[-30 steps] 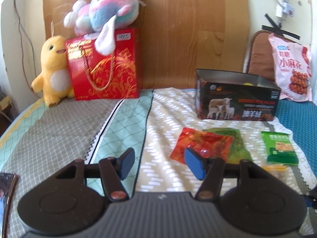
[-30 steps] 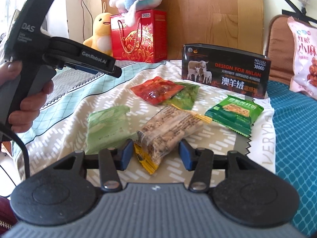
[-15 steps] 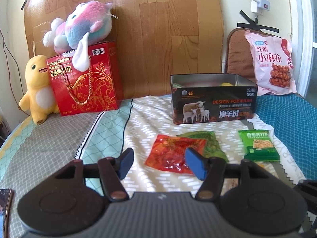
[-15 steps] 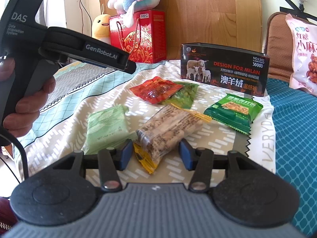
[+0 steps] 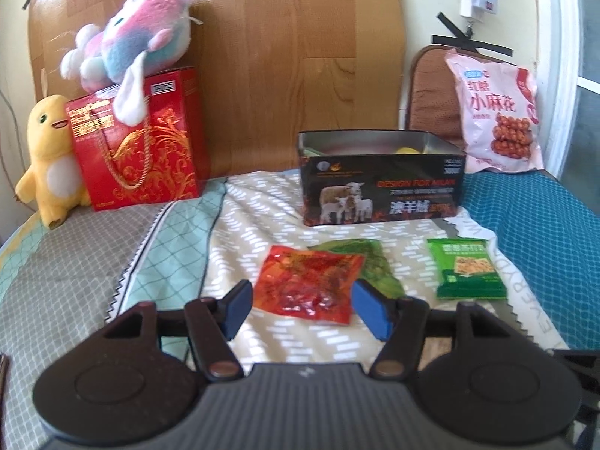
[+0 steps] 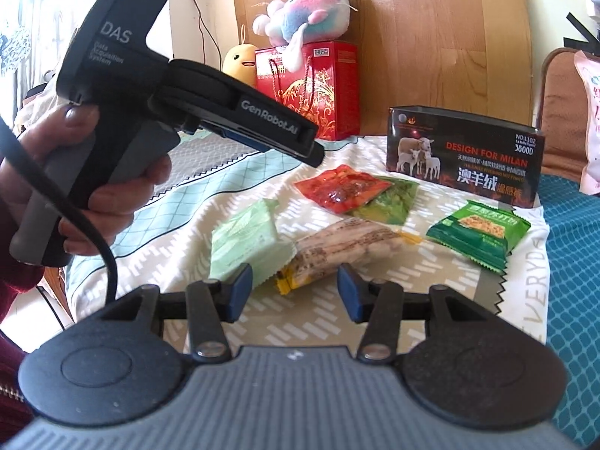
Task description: Organize snacks
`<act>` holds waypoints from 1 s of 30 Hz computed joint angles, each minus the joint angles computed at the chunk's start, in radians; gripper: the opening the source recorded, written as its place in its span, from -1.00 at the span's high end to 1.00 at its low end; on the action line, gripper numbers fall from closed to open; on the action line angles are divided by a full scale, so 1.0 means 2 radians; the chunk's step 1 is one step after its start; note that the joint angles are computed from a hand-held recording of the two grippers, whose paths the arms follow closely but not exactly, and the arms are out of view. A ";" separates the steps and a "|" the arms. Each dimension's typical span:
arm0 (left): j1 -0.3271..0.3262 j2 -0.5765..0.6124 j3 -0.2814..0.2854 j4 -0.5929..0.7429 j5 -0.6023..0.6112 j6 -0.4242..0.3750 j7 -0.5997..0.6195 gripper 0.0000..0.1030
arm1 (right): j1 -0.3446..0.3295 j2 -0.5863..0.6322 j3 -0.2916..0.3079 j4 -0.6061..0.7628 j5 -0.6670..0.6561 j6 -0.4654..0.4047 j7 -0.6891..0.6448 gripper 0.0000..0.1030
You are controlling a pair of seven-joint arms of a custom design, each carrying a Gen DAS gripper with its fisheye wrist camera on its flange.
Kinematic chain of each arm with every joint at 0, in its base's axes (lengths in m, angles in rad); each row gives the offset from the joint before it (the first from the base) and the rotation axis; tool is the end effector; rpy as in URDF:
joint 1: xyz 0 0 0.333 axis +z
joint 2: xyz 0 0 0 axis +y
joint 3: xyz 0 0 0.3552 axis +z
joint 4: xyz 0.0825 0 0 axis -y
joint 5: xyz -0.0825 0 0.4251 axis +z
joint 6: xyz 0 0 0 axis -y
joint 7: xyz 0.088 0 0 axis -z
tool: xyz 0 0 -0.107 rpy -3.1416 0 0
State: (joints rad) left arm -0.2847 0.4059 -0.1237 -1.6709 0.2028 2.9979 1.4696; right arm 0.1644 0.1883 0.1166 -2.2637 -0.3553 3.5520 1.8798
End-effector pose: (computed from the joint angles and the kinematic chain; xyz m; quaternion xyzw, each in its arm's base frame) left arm 0.7027 -0.3027 0.4996 -0.4720 0.7600 -0.3646 0.2581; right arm 0.5759 0.2077 0.4177 -0.7058 0.4842 -0.2576 0.4484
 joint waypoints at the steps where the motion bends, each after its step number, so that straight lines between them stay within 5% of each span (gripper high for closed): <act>1: 0.003 0.001 -0.005 0.001 -0.002 -0.001 0.005 -0.17 | 0.001 0.000 -0.001 -0.001 0.003 0.001 -0.002 -0.03; 21: -0.008 0.008 -0.005 0.017 0.005 -0.022 0.012 -0.18 | 0.000 -0.004 -0.006 -0.012 0.004 0.028 0.019 -0.04; 23: 0.021 0.005 -0.032 0.016 -0.026 -0.031 0.032 -0.17 | 0.015 -0.012 -0.019 -0.019 0.039 0.029 -0.012 -0.04; 26: 0.109 0.005 -0.132 0.016 -0.142 -0.066 0.131 -0.11 | 0.025 -0.025 -0.033 -0.027 0.086 0.030 -0.052 -0.04; 30: 0.227 0.018 -0.268 0.024 -0.333 -0.153 0.303 -0.07 | -0.030 -0.024 -0.014 -0.003 -0.003 -0.009 0.039 -0.04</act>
State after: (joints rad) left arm 0.1693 0.4423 -0.6600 -1.6239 -0.4630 2.6929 2.0759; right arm 0.1038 0.1399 0.0877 -2.2706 -0.3620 3.5338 1.9580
